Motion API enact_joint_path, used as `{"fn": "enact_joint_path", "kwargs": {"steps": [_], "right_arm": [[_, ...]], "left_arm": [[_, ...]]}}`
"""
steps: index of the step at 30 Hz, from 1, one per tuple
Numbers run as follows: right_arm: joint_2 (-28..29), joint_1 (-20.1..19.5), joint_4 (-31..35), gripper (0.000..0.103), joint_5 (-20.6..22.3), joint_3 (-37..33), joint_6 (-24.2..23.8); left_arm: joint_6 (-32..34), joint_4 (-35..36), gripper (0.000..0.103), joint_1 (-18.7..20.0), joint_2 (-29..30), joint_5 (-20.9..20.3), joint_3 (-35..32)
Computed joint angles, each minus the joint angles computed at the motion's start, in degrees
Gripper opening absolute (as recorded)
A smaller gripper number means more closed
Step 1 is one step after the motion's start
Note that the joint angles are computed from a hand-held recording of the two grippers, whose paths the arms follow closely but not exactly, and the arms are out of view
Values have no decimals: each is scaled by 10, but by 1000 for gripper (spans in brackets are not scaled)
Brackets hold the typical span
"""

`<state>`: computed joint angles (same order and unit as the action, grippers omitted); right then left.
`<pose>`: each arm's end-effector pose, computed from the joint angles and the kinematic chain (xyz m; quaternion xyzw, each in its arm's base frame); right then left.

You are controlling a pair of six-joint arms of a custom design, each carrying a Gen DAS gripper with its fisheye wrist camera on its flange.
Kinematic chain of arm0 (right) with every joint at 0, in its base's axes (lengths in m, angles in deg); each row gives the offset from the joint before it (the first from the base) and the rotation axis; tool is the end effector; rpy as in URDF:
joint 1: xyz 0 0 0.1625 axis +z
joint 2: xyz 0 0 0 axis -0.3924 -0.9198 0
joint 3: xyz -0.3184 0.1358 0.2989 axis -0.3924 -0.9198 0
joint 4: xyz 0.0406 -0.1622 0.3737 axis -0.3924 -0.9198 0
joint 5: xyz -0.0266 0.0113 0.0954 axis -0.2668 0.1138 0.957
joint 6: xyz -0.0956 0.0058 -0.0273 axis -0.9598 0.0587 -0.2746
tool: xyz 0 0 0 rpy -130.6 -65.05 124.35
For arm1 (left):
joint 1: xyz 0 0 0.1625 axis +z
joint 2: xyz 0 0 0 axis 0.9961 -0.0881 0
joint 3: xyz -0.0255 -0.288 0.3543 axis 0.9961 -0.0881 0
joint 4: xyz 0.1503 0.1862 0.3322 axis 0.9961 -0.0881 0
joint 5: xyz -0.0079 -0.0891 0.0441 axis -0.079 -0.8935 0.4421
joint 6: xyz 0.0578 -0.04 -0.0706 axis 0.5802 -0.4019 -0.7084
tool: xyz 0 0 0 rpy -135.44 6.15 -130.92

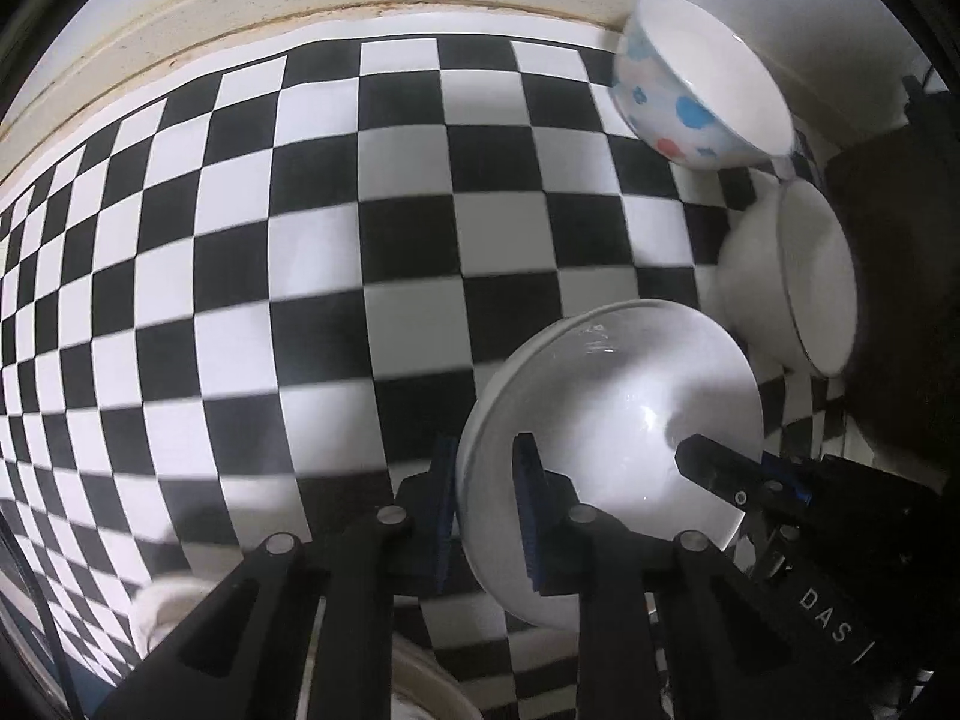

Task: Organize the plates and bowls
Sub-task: 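Lift the white bowl with both tools toward another white bowl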

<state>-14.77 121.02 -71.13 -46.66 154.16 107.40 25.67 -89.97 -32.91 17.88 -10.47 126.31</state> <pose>0.1804 -0.6668 0.2425 -0.2063 -0.9476 0.1195 0.2126 -0.3424 -0.7298 0.1329 0.2293 0.9163 0.1030 0.3118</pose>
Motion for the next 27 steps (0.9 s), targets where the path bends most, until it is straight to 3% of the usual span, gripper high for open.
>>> {"fn": "enact_joint_path", "kwargs": {"steps": [12, 17, 27], "right_arm": [[-85, 56, -10, 10, -10, 108, 31], [-124, 71, -18, 10, -10, 159, 47], [-162, 54, -40, 10, 12, 230, 50]], "left_arm": [[-6, -62, 16, -56, -112, -13, 174], [-10, -70, 16, -66, -139, -26, 210], [-21, -73, 16, -72, -155, -32, 267]]}}
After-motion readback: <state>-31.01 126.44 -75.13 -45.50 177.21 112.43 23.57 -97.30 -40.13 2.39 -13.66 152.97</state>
